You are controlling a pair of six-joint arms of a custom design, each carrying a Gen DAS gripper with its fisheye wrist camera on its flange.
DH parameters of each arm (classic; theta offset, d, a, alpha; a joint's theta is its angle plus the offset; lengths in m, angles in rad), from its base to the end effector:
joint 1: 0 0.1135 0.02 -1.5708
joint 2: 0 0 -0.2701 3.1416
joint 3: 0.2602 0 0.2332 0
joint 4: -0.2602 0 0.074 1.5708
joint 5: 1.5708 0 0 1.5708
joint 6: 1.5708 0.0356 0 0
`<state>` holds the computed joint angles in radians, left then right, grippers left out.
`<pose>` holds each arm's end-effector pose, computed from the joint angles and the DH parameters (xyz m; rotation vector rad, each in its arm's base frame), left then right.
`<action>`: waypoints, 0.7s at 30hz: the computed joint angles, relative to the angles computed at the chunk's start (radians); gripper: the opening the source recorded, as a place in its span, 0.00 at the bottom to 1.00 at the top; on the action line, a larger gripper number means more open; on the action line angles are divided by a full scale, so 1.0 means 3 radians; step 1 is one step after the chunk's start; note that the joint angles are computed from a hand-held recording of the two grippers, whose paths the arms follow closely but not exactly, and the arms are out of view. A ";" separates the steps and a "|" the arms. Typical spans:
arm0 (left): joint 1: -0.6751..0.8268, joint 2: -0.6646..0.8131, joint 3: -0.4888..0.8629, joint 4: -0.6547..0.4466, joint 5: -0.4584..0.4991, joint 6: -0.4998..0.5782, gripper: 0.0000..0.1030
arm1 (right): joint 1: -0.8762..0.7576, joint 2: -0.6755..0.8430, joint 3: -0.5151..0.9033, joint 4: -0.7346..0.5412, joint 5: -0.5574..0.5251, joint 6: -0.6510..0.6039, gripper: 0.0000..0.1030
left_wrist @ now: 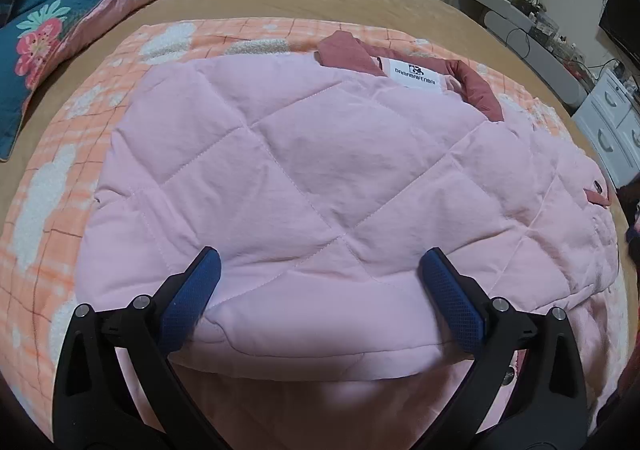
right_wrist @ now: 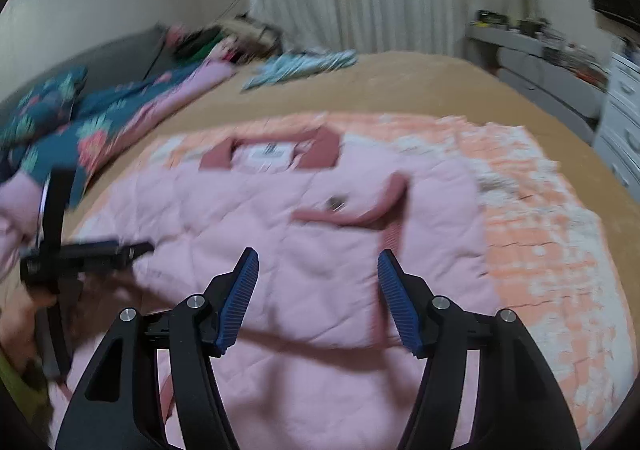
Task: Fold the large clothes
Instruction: 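Release the front edge and smooth the folded jacket with both tools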
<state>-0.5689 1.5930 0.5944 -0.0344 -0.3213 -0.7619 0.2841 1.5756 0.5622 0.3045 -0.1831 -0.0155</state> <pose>0.2198 -0.1272 0.1340 -0.3554 2.5016 -0.1077 0.2614 0.0831 0.1531 -0.4369 2.2476 0.3490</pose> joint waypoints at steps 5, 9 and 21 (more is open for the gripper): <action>-0.0017 0.0003 -0.0008 0.0007 -0.0018 0.0009 0.92 | 0.0172 0.0460 0.0254 -0.0254 0.0216 0.0038 0.59; -0.0027 -0.0039 -0.0020 -0.0014 -0.0019 0.0016 0.92 | 0.0094 0.0675 0.0340 -0.0250 0.0064 0.0110 0.60; -0.0277 -0.0463 -0.0008 -0.0516 -0.0150 -0.0221 0.92 | 0.0048 0.0558 0.0316 -0.0326 -0.0159 0.0190 0.84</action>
